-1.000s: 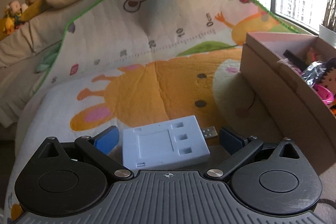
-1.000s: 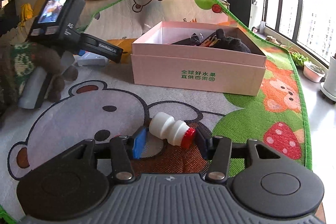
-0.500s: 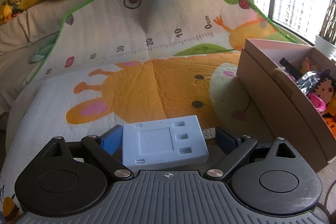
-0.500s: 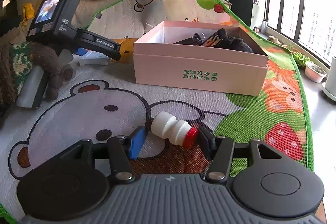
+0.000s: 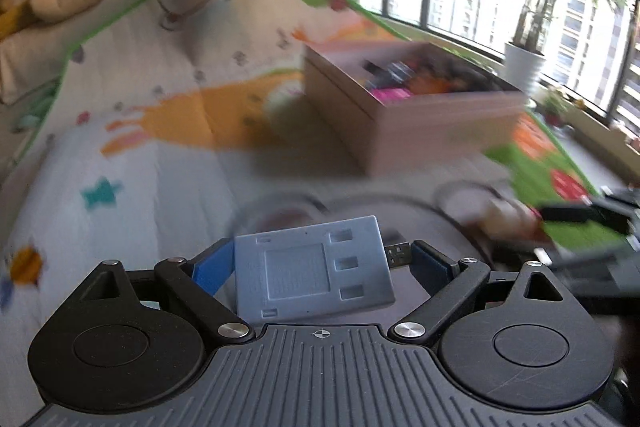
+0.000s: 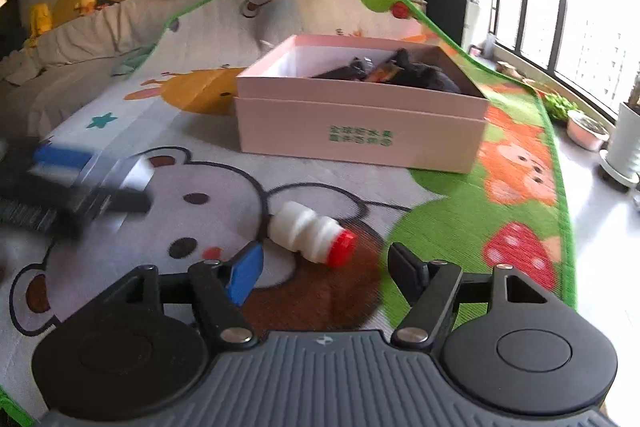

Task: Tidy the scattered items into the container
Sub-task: 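Grasp the white plastic block with the left tool while the right tool holds the bottle toy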

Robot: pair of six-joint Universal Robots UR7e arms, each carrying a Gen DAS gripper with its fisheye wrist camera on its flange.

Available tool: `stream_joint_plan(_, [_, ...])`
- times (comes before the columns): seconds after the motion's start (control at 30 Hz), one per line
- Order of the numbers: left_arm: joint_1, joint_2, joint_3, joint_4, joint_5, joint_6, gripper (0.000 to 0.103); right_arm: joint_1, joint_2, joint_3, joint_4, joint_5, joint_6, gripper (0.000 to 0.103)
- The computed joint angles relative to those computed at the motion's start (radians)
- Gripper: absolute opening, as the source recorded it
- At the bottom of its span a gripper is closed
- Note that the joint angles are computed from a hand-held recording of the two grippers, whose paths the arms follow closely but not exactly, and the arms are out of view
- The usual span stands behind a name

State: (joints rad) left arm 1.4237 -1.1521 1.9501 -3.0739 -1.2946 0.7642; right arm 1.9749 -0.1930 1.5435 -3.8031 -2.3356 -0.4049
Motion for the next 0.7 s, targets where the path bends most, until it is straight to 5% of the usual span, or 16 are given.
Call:
stream_joint_plan(0.33, [0.017,-0.014,0.037,-0.004,0.001,-0.045,0.096,0.027,0.054,-0.042,-0.264,-0.082,-0.236,0.069])
stream_joint_plan(0.7, [0.022,-0.020,0.040,0.006,-0.011,-0.064,0.098,0.037,0.027,-0.027,-0.124,-0.035,-0.032,0.086])
